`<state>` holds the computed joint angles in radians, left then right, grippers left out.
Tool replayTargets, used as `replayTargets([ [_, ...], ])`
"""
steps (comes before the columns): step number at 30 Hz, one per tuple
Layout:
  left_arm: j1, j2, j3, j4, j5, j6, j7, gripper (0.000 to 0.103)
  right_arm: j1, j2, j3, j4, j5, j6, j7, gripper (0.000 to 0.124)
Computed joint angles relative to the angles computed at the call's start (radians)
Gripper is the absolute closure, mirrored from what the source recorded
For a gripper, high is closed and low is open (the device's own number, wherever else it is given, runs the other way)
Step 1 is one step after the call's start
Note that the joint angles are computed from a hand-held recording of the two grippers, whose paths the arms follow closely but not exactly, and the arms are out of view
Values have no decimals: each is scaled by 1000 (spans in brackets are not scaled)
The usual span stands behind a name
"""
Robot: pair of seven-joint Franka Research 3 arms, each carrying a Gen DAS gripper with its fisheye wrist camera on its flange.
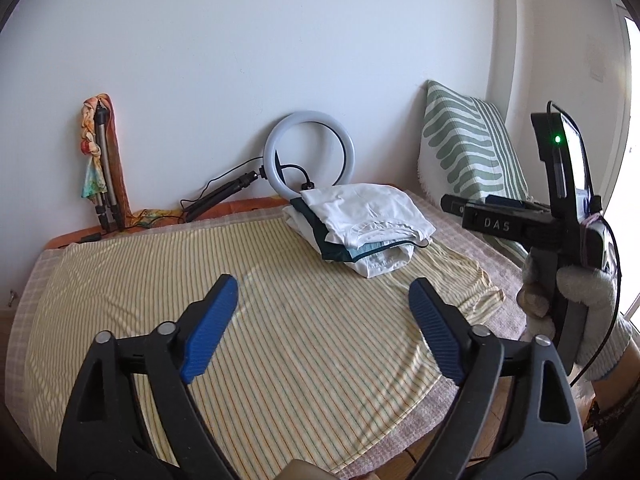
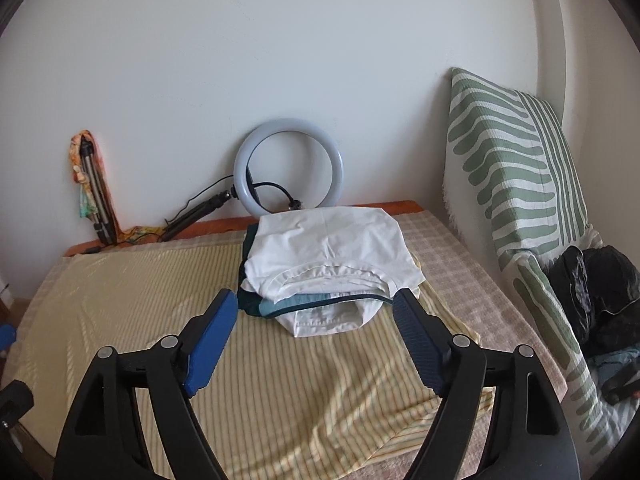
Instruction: Fold small clothes
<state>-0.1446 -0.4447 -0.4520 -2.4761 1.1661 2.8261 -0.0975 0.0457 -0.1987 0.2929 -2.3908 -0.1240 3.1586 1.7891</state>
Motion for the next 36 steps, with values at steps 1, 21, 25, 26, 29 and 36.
replayTargets([
  [1, 3, 0, -2, 0, 3, -3, -6, 10, -45, 1, 42, -1, -29, 5, 33, 44],
  [21, -63, 9, 13, -11, -52, -169, 107, 0, -318, 25, 297, 6, -246, 49, 325, 38],
  [25, -73, 5, 19, -16, -62, -178, 121, 0, -347, 33, 330, 12, -278, 47, 335, 38],
  [26, -74, 4, 21, -17, -66, -178, 127, 0, -346, 34, 330, 13, -284, 45, 337, 38],
  [29, -73, 1, 19, -17, -64, -179, 123, 0, -340, 31, 325, 11, -306, 40, 354, 38],
  [36, -74, -1, 18, -18, -66, -181, 127, 0, -319, 29, 303, 9, -328, 38, 378, 38],
])
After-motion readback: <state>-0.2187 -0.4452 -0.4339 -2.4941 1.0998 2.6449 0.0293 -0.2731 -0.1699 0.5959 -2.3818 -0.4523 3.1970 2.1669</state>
